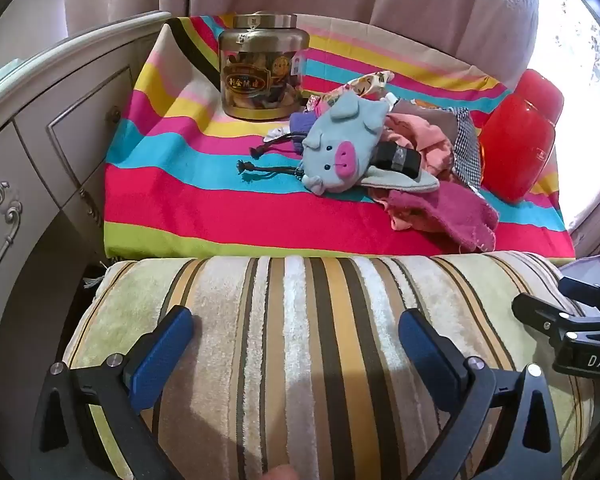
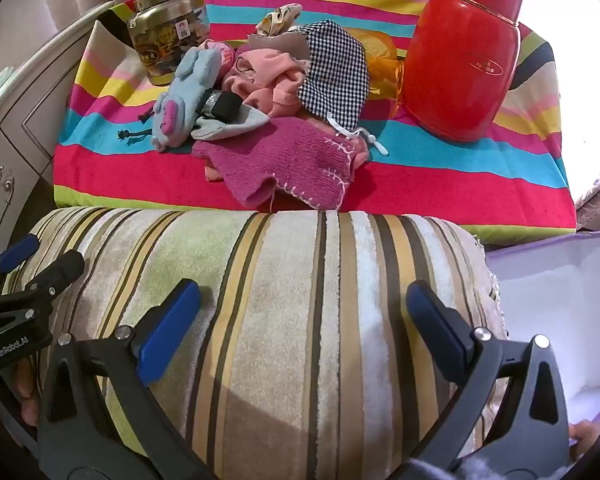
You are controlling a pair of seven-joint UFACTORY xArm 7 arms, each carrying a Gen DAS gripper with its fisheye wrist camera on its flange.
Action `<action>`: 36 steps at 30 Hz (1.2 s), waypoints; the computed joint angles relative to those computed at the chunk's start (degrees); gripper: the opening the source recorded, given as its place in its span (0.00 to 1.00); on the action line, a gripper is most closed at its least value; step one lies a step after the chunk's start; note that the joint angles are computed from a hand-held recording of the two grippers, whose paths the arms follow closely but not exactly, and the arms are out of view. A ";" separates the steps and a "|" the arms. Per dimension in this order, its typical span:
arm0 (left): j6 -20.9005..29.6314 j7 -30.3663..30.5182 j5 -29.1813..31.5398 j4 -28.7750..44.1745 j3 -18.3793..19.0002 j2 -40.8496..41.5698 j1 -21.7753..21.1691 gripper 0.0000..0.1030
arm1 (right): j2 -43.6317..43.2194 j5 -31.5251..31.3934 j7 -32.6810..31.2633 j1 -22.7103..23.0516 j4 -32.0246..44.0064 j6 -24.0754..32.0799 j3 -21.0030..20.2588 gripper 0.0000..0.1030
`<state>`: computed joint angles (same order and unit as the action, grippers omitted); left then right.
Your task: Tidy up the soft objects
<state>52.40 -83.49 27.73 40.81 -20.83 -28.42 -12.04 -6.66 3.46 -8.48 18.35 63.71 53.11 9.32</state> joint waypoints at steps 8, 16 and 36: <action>-1.46 -0.07 -0.65 -1.51 0.10 -1.51 0.24 1.00 | -0.37 1.56 -0.88 -0.23 -0.52 -0.42 -0.23 1.00; 0.07 0.44 -0.75 -0.21 -0.32 0.19 0.26 1.00 | -0.21 0.86 -0.42 -0.06 -0.23 -0.15 -0.09 1.00; 2.37 -0.33 0.35 0.96 0.23 1.42 -1.18 1.00 | -0.40 0.36 -0.16 0.00 -0.51 -0.53 -0.03 1.00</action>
<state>54.77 -83.83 28.07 41.76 -20.60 -26.99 -13.22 -7.06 3.82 -8.64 18.36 63.19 52.58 9.28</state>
